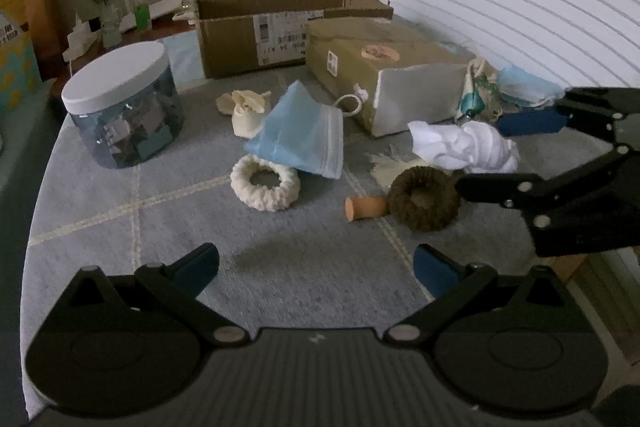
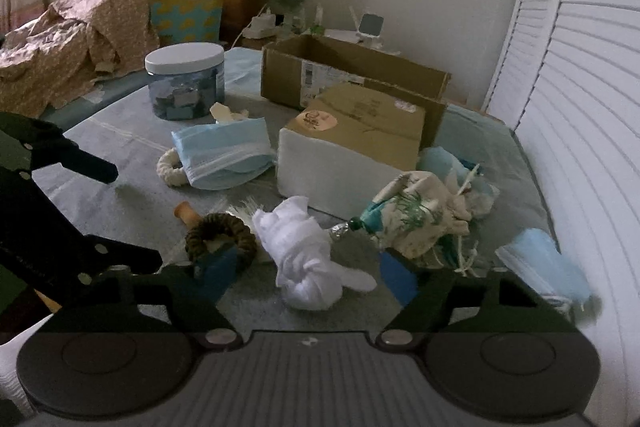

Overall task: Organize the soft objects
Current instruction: 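Close the right tool on the white cloth while the left tool closes on the brown ring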

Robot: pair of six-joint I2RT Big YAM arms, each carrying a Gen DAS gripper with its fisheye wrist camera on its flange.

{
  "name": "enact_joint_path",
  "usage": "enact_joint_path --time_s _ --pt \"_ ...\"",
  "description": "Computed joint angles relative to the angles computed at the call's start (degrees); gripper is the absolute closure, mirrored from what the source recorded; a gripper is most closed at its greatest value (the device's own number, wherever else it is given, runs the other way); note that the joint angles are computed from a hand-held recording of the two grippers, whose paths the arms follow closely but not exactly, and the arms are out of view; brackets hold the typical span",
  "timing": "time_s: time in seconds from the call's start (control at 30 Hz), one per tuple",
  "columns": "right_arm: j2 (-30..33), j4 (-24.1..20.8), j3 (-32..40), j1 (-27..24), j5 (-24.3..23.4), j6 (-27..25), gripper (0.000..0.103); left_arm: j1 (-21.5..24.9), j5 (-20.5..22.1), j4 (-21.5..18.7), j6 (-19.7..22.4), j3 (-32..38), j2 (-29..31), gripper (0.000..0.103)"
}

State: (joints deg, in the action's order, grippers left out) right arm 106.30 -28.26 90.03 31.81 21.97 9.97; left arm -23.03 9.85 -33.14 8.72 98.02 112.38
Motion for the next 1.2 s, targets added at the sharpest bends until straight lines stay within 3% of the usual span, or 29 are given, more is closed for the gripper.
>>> enact_joint_path --time_s 0.2,0.3,0.67,0.77,1.03,1.2 --pt "0.6 -1.7 1.0 0.0 -0.6 0.2 0.060 -0.3 0.1 0.9 1.1 0.1 -0.1 0.001" --pt "0.5 -2.2 0.7 0.0 -0.6 0.3 0.066 -0.4 0.2 1.4 1.5 -0.1 -0.3 0.001" --pt "-2.7 -0.9 -2.8 -0.4 -0.3 1.8 0.068 -1.4 0.6 2.4 3.2 -0.1 -0.8 0.008" --pt "-3.8 -0.9 -4.1 -0.6 0.1 2.3 0.068 -1.8 1.2 2.3 3.8 0.2 -0.9 0.013" --pt "-5.3 -1.1 -6.0 -1.1 -0.1 3.4 0.068 -3.1 3.3 1.6 6.6 1.8 0.3 0.047" --pt "-5.4 -0.9 -6.2 -1.2 -0.4 3.1 0.068 -4.1 2.7 1.4 8.6 3.0 1.5 0.051"
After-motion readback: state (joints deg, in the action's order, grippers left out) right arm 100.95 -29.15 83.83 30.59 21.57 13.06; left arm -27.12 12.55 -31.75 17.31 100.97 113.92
